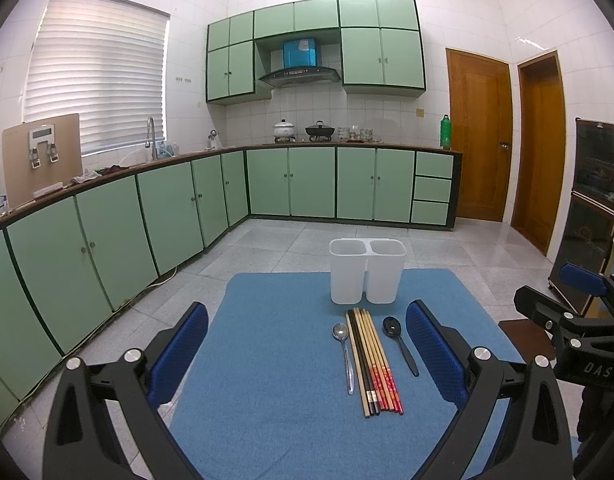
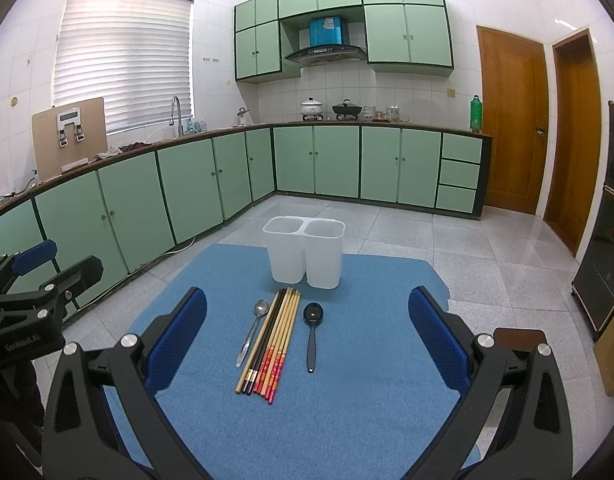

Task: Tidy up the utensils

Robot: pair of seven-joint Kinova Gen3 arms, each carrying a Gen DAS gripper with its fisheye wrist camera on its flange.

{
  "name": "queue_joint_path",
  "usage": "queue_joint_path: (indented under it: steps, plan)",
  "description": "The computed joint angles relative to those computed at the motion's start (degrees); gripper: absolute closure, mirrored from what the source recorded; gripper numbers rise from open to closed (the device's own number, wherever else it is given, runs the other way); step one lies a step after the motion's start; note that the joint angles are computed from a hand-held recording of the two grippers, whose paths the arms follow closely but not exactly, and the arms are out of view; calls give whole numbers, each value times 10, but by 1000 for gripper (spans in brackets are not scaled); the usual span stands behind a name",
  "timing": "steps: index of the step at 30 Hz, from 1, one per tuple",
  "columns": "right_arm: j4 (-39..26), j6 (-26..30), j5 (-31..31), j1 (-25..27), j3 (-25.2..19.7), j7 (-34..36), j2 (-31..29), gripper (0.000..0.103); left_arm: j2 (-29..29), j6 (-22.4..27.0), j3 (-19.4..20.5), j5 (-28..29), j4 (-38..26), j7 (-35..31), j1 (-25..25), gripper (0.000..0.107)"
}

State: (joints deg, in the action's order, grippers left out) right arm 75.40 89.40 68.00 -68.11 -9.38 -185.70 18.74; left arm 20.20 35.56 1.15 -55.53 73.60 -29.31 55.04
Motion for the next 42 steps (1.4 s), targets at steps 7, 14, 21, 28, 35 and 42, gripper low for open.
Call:
queue_joint_path:
  steps: [7, 14, 21, 28, 35, 42]
  plan:
    - [0, 0, 0, 0, 0, 1, -1, 5, -1, -2, -1, 0, 1, -2, -2, 11]
    - [1, 0, 0, 0, 0, -1, 0, 5, 0, -2, -1, 2, 0, -4, -2, 11]
    - [3, -2, 0, 1, -1, -2, -1, 5, 0, -1, -1, 2, 1, -3, -2, 11]
    - [3, -2, 0, 2, -1, -2, -1, 5, -1, -1, 0, 2, 1, -5, -3, 11]
    - [3, -2, 0, 2, -1, -2, -2, 5, -1, -1, -1, 2, 1, -4, -3, 11]
    - [16, -6, -2, 4, -3, -13, -4, 5, -1, 0, 0, 4, 1, -6, -4, 11]
